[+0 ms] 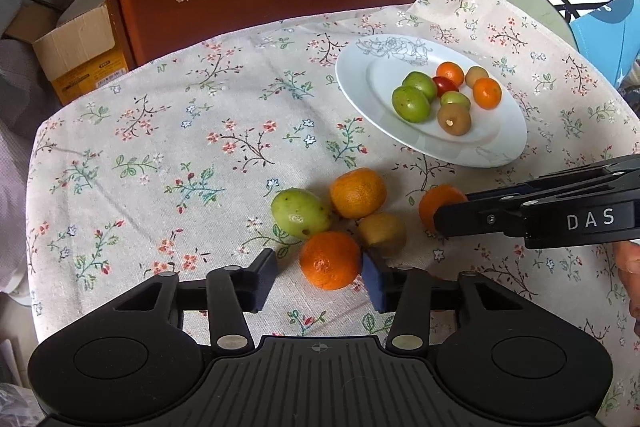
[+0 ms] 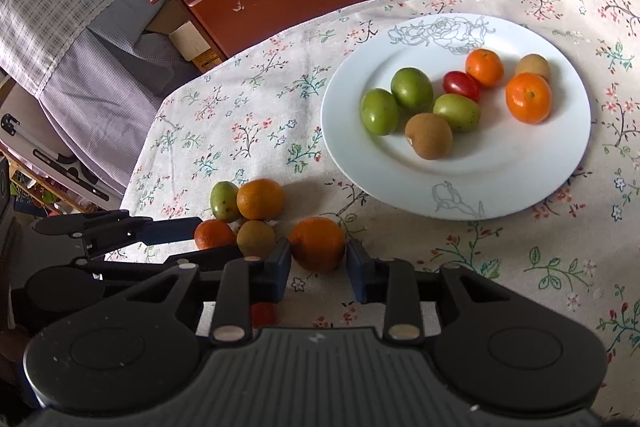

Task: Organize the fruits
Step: 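Move both open grippers back to the tangerines on the cloth, then grasp a tangerine with the left gripper while the right grasps another tangerine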

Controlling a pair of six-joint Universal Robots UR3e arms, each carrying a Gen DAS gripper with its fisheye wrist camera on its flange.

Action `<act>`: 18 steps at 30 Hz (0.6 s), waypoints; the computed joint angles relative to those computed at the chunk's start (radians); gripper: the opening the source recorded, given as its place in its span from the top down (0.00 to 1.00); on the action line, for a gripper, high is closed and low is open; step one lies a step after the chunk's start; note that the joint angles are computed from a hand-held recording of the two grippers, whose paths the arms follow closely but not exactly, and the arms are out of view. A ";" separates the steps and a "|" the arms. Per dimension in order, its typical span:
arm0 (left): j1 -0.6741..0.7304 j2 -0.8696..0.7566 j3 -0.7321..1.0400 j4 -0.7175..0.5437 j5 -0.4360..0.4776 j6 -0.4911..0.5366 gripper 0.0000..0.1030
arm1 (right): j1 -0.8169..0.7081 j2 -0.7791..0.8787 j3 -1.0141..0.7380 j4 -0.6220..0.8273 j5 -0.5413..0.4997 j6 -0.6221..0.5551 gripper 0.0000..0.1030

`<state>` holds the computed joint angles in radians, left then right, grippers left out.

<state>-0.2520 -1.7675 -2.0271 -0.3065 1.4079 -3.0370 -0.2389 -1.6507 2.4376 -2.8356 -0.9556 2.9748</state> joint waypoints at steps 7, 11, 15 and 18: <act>-0.024 -0.010 0.005 0.011 0.030 0.004 0.60 | -0.005 0.006 0.003 0.003 0.013 0.005 0.70; -0.021 -0.010 0.005 0.013 0.026 0.001 0.62 | -0.007 -0.003 0.007 0.009 0.013 0.001 0.71; -0.018 0.001 0.005 -0.004 0.012 -0.016 0.71 | -0.004 -0.008 0.003 0.016 0.008 0.000 0.71; -0.026 0.004 0.004 -0.002 0.027 -0.014 0.71 | -0.003 -0.014 0.002 0.012 0.004 0.002 0.71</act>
<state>-0.2782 -1.7632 -2.0233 -0.3087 1.4350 -3.0515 -0.2422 -1.6643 2.4396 -2.8235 -0.9516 2.9770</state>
